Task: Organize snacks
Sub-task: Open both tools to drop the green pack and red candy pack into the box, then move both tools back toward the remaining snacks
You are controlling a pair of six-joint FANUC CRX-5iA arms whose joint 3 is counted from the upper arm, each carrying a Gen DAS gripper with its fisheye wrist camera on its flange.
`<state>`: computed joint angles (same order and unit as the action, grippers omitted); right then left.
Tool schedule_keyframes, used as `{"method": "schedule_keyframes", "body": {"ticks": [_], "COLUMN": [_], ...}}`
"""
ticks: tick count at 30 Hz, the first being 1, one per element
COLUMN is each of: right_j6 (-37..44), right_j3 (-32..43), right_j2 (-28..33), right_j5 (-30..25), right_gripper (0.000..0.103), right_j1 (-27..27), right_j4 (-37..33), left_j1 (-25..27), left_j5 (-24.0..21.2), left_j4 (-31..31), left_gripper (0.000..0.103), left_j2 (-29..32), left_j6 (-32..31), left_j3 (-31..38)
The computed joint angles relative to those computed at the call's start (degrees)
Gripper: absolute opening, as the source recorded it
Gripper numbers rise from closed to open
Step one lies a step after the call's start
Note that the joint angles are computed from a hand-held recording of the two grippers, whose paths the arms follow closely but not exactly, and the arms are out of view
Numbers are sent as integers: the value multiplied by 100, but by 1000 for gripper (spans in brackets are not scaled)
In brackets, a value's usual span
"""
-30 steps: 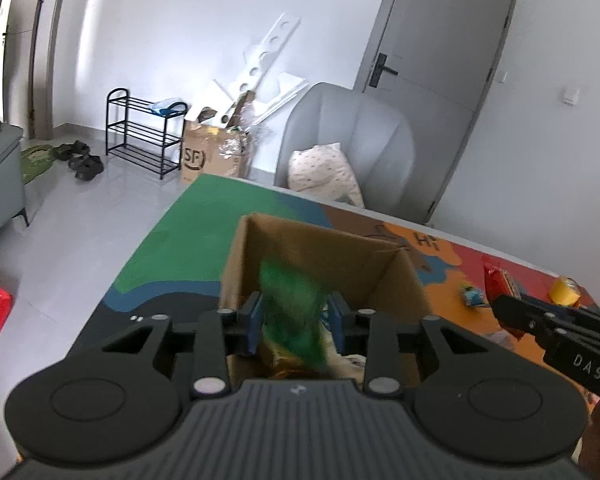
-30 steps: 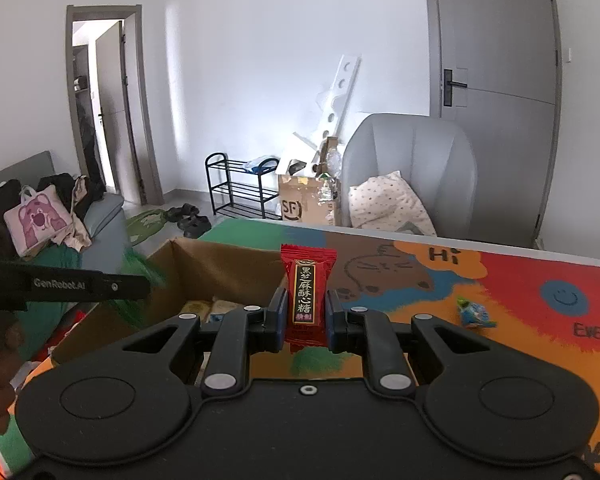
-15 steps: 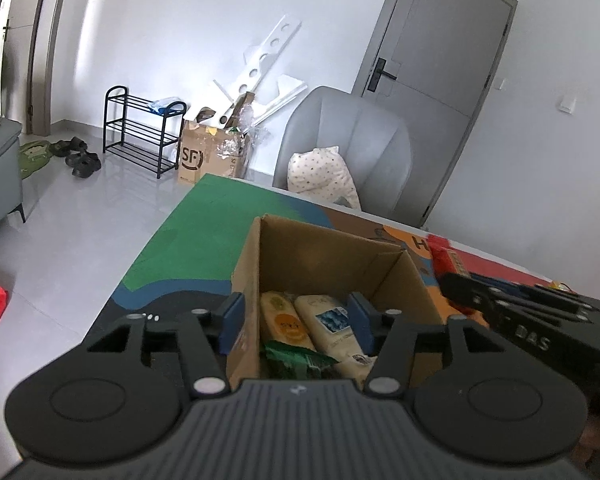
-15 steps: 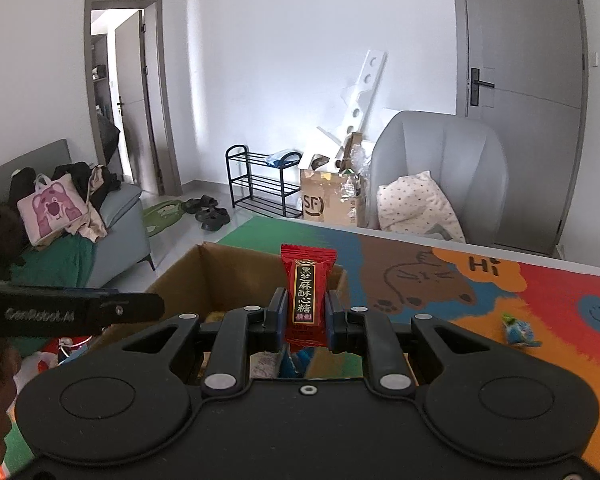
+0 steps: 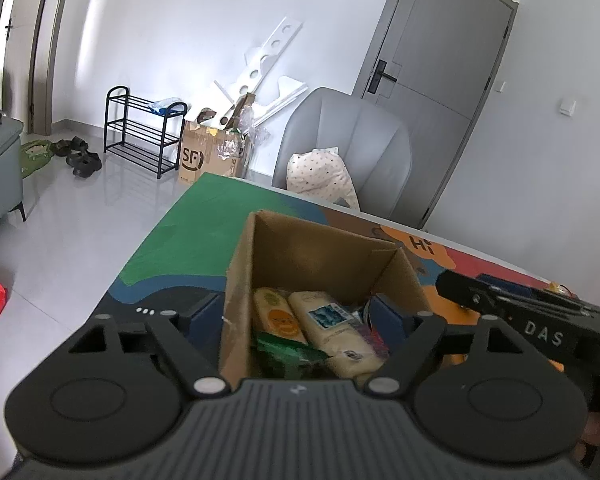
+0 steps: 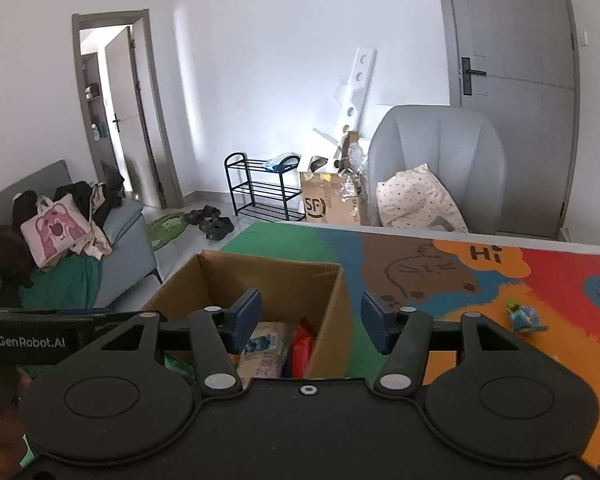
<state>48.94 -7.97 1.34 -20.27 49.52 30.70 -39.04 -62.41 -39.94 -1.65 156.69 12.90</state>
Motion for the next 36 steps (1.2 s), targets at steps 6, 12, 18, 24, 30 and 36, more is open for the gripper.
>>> {"method": "schedule_keyframes", "body": {"ticks": [6, 12, 18, 24, 30, 36], "right_j6": [-674, -1145, -1527, -1573, -1256, -1089], "right_j3": [-476, -825, -1171, -1384, -1462, -1561], "right_j2": [-301, -558, -824, -1027, -1196, -1316], "right_j5": [203, 316, 477, 535, 477, 483], "right_gripper": [74, 83, 88, 90, 92, 95], "right_j1": [-183, -385, -592, -793, -904, -1040], "right_j4": [545, 846, 1102, 1036, 643, 415], "left_j1": [-238, -500, -697, -819, -915, -1004], "left_j5": [-117, -331, -378, -400, -444, -538], "left_j4": [-167, -332, -370, -311, -263, -222], "left_gripper": [89, 95, 96, 96, 96, 96], "left_j2": [214, 503, 768, 1034, 1293, 1571], "left_j6": [4, -11, -202, -347, -409, -524], "left_j3": [260, 624, 958, 1251, 1534, 1854]}}
